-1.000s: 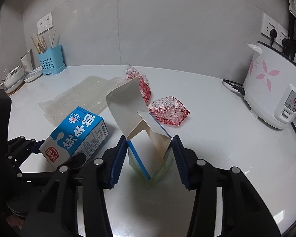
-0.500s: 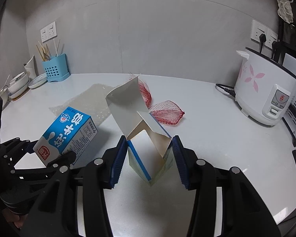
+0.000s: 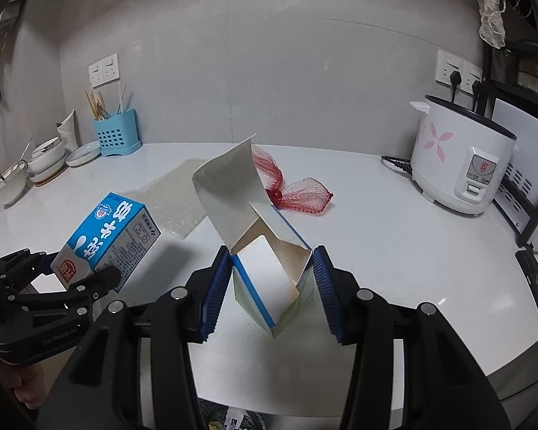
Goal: Collect trash
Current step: 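Carry the milk carton and green box down over the trash bin with both tools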
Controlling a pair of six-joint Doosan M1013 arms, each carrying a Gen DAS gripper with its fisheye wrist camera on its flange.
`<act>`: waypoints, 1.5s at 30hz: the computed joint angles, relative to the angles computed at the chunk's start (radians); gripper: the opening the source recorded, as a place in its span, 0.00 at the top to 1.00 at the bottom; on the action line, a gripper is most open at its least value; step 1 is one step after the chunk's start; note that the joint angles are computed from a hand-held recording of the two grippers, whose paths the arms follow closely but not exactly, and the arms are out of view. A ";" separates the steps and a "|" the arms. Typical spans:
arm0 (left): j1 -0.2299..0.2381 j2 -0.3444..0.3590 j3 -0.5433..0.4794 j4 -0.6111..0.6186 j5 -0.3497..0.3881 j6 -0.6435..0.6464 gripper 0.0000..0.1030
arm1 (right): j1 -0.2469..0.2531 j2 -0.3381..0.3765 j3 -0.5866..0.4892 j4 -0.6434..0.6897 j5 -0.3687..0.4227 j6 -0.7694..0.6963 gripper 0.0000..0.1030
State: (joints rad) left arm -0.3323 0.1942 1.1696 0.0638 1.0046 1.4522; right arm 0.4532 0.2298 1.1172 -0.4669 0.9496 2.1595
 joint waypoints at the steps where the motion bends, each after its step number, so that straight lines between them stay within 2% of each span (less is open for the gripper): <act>1: 0.003 -0.011 0.011 -0.008 -0.007 0.002 0.37 | 0.005 -0.007 0.007 -0.008 0.000 0.007 0.56; 12: 0.013 -0.133 0.151 -0.057 -0.089 0.029 0.37 | 0.066 -0.091 0.100 -0.097 -0.035 0.094 0.58; 22: 0.009 -0.228 0.265 -0.054 -0.147 0.038 0.37 | 0.122 -0.162 0.199 -0.165 -0.073 0.191 0.58; 28: 0.022 -0.284 0.349 -0.105 -0.186 0.077 0.37 | 0.161 -0.208 0.273 -0.208 -0.101 0.270 0.58; 35: 0.046 -0.362 0.483 -0.226 -0.259 0.188 0.37 | 0.223 -0.259 0.381 -0.288 -0.159 0.370 0.58; 39: 0.031 -0.389 0.552 -0.212 -0.288 0.194 0.37 | 0.259 -0.273 0.434 -0.350 -0.170 0.433 0.58; 45: 0.036 -0.411 0.640 -0.266 -0.317 0.244 0.37 | 0.284 -0.290 0.514 -0.359 -0.199 0.513 0.58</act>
